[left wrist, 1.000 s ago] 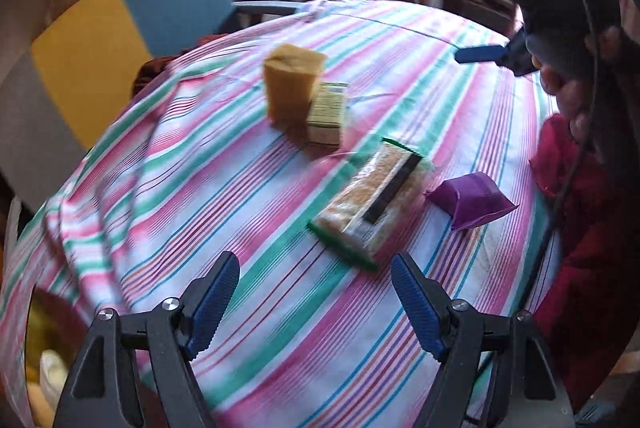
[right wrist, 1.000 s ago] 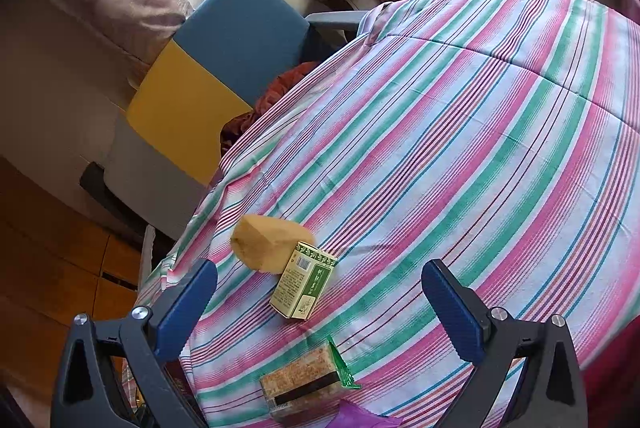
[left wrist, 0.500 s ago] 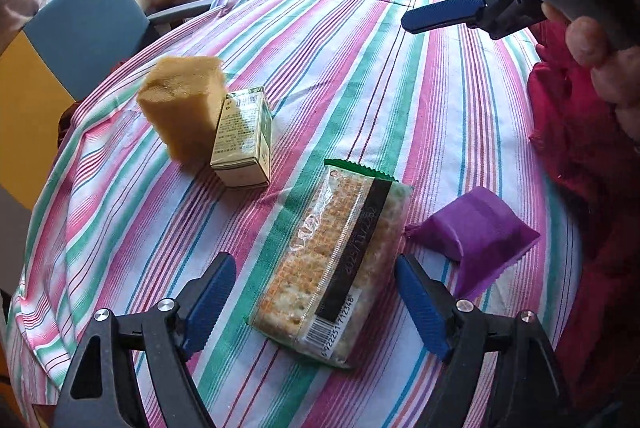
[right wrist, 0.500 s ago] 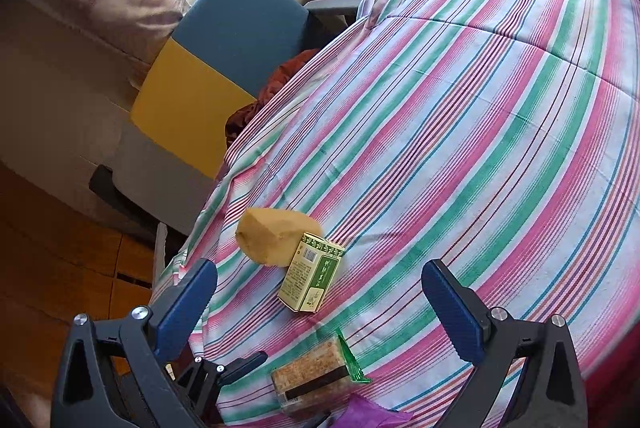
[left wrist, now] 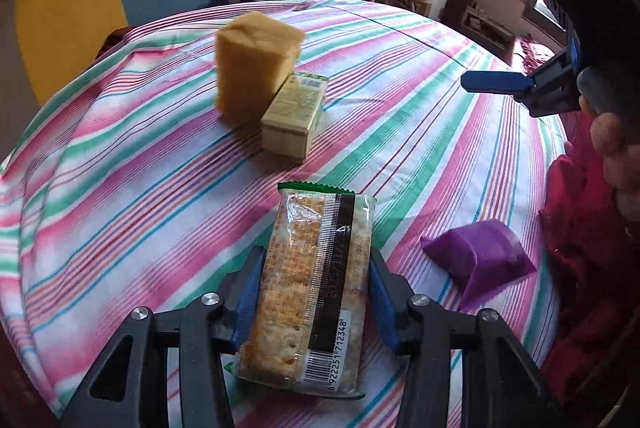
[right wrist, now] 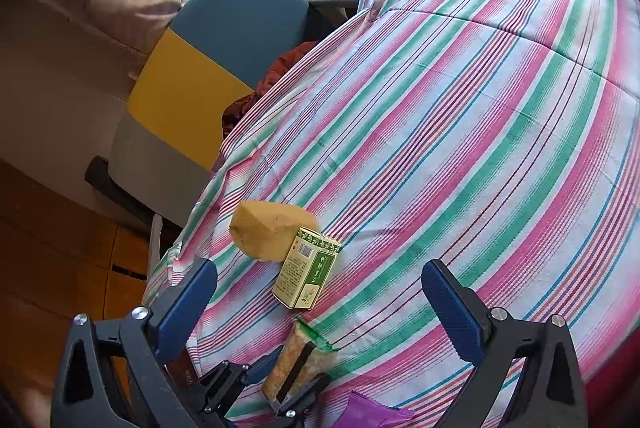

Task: Organize objects
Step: 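Grasp the cracker packet with the left gripper and lift it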

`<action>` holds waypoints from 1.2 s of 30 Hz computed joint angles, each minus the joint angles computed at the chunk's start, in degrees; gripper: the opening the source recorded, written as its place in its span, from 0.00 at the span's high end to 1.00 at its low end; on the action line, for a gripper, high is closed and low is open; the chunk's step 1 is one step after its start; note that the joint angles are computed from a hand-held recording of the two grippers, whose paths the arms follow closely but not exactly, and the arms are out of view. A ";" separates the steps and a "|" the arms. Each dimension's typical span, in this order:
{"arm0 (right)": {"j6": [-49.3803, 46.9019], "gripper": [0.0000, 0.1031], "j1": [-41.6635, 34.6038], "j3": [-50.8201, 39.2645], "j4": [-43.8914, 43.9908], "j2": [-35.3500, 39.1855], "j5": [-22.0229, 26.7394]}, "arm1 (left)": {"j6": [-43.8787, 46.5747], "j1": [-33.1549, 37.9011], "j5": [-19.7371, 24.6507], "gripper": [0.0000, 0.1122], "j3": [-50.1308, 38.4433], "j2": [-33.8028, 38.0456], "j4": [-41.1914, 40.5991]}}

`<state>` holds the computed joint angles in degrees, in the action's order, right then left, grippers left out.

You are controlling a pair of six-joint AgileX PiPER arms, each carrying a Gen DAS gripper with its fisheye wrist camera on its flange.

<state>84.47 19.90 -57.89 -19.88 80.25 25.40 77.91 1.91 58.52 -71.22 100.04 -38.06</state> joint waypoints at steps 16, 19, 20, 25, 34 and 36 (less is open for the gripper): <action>-8.03 0.00 0.46 -4.81 5.40 4.45 6.58 | 19.02 17.69 -2.50 0.56 18.27 -10.37 -11.06; -12.47 0.00 0.29 -6.10 8.55 5.70 7.29 | 22.21 19.17 -1.97 0.56 19.11 -10.26 -12.74; -15.50 0.00 0.11 -6.69 11.09 6.40 7.27 | 22.80 19.28 -2.03 0.56 19.30 -10.13 -13.29; -29.31 0.00 -0.62 -9.21 24.75 10.13 9.14 | 23.58 19.92 -0.74 0.56 18.74 -8.93 -14.14; -30.02 0.00 3.70 -15.76 25.44 9.95 26.49 | 24.57 21.75 2.33 0.56 17.85 -7.12 -15.25; -28.15 0.00 5.08 -15.51 25.36 8.78 29.45 | 24.37 22.08 3.03 0.56 17.48 -6.66 -15.30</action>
<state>56.32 24.98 -73.41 5.48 89.03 54.84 102.28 23.99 61.55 -53.74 93.38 -53.36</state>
